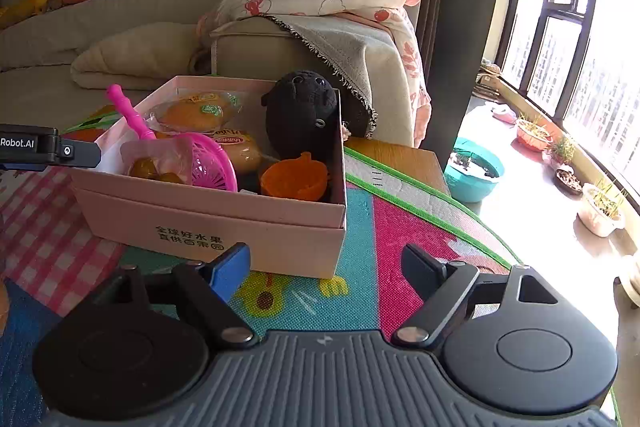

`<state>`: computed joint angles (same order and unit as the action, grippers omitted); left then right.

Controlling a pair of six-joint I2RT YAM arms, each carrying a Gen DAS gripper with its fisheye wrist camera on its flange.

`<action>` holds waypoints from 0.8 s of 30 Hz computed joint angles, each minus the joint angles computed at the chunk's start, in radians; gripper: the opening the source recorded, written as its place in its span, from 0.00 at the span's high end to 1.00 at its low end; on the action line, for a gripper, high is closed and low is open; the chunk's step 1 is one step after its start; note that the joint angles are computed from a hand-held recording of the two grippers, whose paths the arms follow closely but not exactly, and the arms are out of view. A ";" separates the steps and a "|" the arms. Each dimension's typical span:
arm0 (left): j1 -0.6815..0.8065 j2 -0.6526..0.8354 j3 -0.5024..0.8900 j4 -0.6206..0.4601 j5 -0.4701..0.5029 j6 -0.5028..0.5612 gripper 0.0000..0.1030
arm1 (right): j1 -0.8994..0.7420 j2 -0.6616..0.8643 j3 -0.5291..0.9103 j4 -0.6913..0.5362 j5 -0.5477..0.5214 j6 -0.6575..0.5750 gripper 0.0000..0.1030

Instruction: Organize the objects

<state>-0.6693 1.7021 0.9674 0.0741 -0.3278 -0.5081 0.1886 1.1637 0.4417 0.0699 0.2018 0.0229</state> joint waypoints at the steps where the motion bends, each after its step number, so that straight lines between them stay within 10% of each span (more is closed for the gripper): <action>1: -0.017 -0.027 -0.028 0.014 -0.025 0.000 0.01 | 0.005 -0.054 -0.022 -0.032 0.004 0.017 0.05; 12: -0.355 -0.183 -0.317 0.020 -0.208 -0.074 0.01 | 0.155 -0.391 -0.170 -0.394 0.001 0.290 0.00; 24: -0.397 -0.034 -0.148 -0.156 -0.331 -0.158 0.00 | 0.239 -0.331 -0.256 -0.187 0.161 0.302 0.00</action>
